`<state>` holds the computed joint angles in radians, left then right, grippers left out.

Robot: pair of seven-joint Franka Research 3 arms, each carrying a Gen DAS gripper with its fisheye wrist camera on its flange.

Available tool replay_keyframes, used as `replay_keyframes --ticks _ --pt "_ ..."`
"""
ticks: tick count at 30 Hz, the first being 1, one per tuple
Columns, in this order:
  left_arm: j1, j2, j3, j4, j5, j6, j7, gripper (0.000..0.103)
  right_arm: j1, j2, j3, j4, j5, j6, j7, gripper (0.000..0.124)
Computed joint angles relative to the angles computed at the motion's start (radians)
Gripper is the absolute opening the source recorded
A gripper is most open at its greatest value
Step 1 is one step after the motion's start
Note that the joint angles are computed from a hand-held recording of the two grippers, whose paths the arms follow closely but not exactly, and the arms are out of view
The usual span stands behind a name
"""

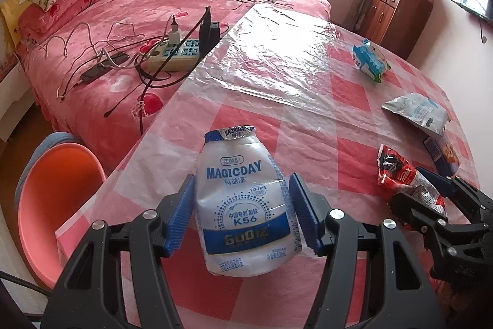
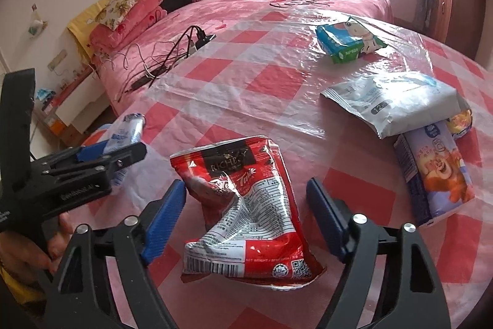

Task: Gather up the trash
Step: 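Close the right tool on the red chip bag while the left tool holds the bottle, then lift the bottle and chip bag and carry both to the orange bucket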

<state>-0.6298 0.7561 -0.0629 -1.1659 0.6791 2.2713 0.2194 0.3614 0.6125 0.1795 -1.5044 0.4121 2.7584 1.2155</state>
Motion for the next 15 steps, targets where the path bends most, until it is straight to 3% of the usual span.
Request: replay_keyframes --ticks 2,15 --pt "0.001 -0.013 0.004 -0.025 0.008 0.015 -0.011 0.062 0.016 0.001 -0.018 0.002 -0.019 0.004 0.018 0.066" --pt "0.027 -0.091 0.006 -0.176 0.070 0.155 -0.080 0.062 0.003 0.000 0.001 -0.005 0.006 0.024 -0.005 0.057"
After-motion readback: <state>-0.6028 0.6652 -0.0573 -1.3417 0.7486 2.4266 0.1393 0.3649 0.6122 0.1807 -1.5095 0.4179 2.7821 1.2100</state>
